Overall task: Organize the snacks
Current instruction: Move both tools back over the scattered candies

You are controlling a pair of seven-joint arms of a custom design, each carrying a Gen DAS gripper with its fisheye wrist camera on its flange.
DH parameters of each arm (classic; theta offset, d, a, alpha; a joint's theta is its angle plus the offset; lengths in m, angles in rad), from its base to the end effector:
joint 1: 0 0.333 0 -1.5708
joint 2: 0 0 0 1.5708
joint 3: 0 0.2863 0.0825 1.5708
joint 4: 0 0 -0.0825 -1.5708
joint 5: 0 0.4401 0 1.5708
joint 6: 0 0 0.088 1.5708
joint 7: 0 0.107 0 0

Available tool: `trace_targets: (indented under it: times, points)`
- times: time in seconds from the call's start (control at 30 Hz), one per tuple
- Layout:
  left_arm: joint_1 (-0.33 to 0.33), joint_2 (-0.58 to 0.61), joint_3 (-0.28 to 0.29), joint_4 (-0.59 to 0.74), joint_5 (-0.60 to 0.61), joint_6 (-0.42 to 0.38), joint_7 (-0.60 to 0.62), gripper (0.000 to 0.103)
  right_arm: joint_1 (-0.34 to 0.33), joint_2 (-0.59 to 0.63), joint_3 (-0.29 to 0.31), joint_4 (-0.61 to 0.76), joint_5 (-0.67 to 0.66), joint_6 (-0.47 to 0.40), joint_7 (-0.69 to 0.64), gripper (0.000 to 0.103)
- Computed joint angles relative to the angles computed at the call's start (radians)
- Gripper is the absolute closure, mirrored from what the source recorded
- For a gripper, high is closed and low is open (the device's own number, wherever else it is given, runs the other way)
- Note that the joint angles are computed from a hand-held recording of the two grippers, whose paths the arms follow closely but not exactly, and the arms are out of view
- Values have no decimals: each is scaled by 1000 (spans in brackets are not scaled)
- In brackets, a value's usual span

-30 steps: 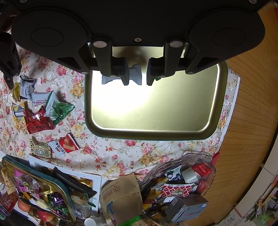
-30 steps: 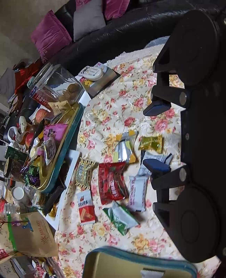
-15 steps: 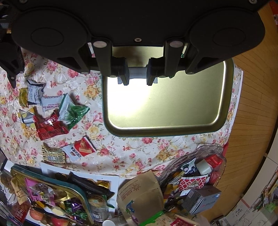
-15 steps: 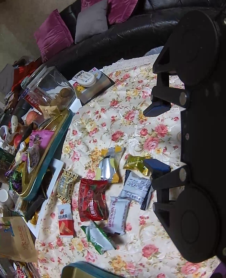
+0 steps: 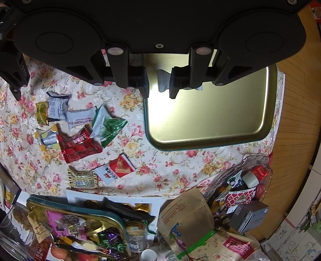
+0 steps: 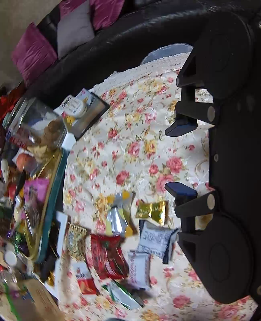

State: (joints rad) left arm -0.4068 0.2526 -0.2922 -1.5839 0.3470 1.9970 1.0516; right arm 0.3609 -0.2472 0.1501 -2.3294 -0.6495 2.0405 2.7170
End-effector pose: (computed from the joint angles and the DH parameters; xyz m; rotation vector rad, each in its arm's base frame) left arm 0.5604 -0.4228 0.4709 -1.7147 2.2812 -0.1784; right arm 0.4729 0.2261 0.3864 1.7379 -2.4153 0.9333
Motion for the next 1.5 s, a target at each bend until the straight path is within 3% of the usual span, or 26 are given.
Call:
trace_targets:
  times: [0.23,0.53,0.73,0.87,1.1,1.5]
  points:
    - [-16,-30,-2,-41,51,100,-51,71,-15,-44,-3,-41,-24,3,29,54]
    - [-25,-79,-5,-86,100,234,-170,69,-44,-115,-20,-93,10,85,121,53]
    - [-32,-77,-5,-71,129,240,-209,68,-57,-159,-31,-130,59,144,180,54]
    - [2,-80,-14,-78,-6,270,-127,68,-63,-184,-41,-150,100,187,192,54]
    - [9,-71,-14,-62,-50,236,-101,69,-80,-216,-49,-185,138,282,244,52]
    - [19,-59,-15,-37,-115,202,-38,69,-45,-143,-93,-155,317,346,99,56]
